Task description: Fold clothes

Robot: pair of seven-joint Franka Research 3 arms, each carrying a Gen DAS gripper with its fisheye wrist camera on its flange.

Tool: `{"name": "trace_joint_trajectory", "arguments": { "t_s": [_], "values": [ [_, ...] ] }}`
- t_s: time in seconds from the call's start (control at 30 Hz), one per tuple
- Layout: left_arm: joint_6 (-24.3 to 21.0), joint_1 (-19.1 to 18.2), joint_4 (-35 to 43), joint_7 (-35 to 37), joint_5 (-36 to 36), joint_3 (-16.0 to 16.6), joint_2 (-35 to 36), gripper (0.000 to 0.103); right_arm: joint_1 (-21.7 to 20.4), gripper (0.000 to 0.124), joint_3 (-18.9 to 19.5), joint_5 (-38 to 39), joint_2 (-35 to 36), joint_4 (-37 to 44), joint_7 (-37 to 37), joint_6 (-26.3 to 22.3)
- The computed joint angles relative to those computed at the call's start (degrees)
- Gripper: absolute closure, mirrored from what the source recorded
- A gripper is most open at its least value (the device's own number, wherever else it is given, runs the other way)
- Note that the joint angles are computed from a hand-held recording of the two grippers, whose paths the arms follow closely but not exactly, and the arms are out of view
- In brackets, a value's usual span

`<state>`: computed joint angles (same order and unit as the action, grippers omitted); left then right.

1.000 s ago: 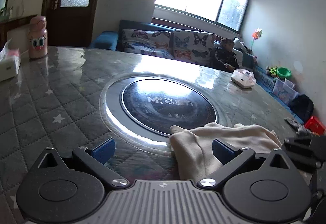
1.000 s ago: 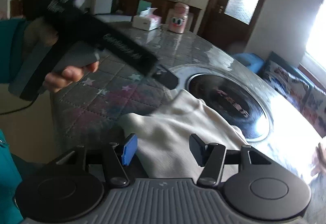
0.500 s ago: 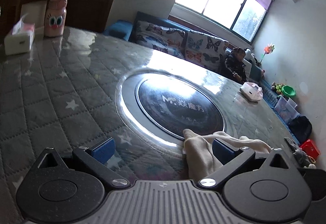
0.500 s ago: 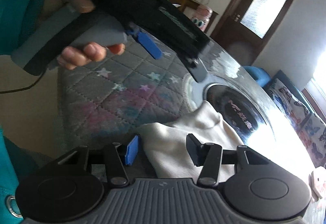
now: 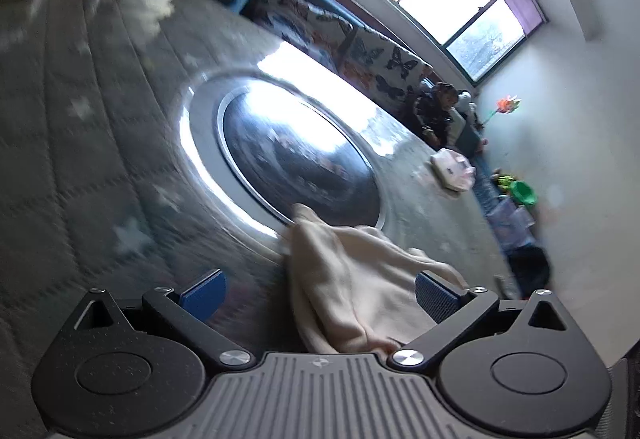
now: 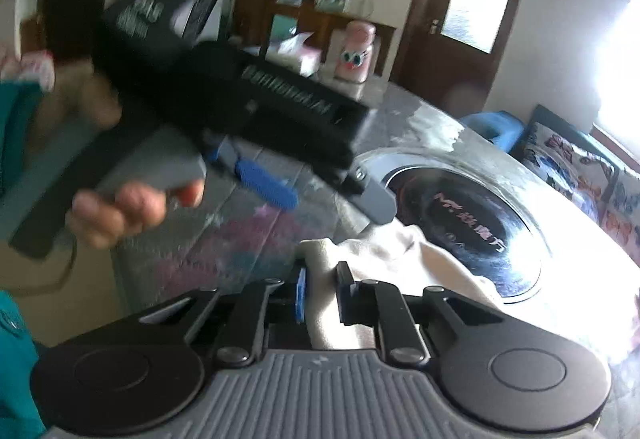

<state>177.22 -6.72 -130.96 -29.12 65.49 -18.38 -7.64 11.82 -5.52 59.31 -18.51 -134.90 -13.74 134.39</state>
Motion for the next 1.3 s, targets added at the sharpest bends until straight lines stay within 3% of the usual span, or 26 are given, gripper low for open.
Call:
{"name": "trace_joint_trajectory", "arguments": {
  "t_s": [0.13,0.23,0.37,0.47,0.57,0.73,0.83,1.1,1.3],
  "values": [
    [5.88,1.05,2.25,-5.21,1.42,0.31,3.74,0.007,-1.20,0.112,-1.77,0.55,0.47,2.05,1.54,-4.82],
    [7.89,-1.03,2.70,0.23,-5.88,2.11,6.19,0.016,-2.22,0.112,-2.15,0.86,0.70,2.68,1.68,-6.81],
    [9.22,-3.73,2.25,12.19,-18.68,3.46,8.19,0.044,-3.48,0.112,-2.71,1.44,1.16,3.09,0.99,-9.66],
    [8.86,-4.23,1.32,23.84,-31.08,2.04,8.80,0.068,-4.23,0.111,-2.69,2.23,1.52,2.95,0.77,-10.78],
    [7.66,-6.43,1.43,24.14,-30.99,4.09,8.75,0.079,-5.00,0.105,-2.60,2.32,1.99,2.97,0.61,-11.55],
    [5.33,-8.54,2.03,24.81,-29.30,5.71,8.37,0.080,-7.85,0.101,-3.94,1.55,3.23,4.62,2.86,-14.58],
    [4.06,-8.71,2.53,24.59,-27.36,5.72,8.30,0.080,-9.71,0.099,-4.30,2.48,4.21,5.73,5.47,-12.28],
    [0.22,-9.07,3.92,29.77,-29.53,4.86,8.39,0.080,-12.77,0.098,-2.50,4.85,14.83,13.45,18.13,5.38],
    [-2.25,-9.70,5.50,31.56,-29.92,4.81,9.12,0.080,-15.86,0.085,-1.20,8.06,21.14,17.45,23.92,5.57]
  ]
}}
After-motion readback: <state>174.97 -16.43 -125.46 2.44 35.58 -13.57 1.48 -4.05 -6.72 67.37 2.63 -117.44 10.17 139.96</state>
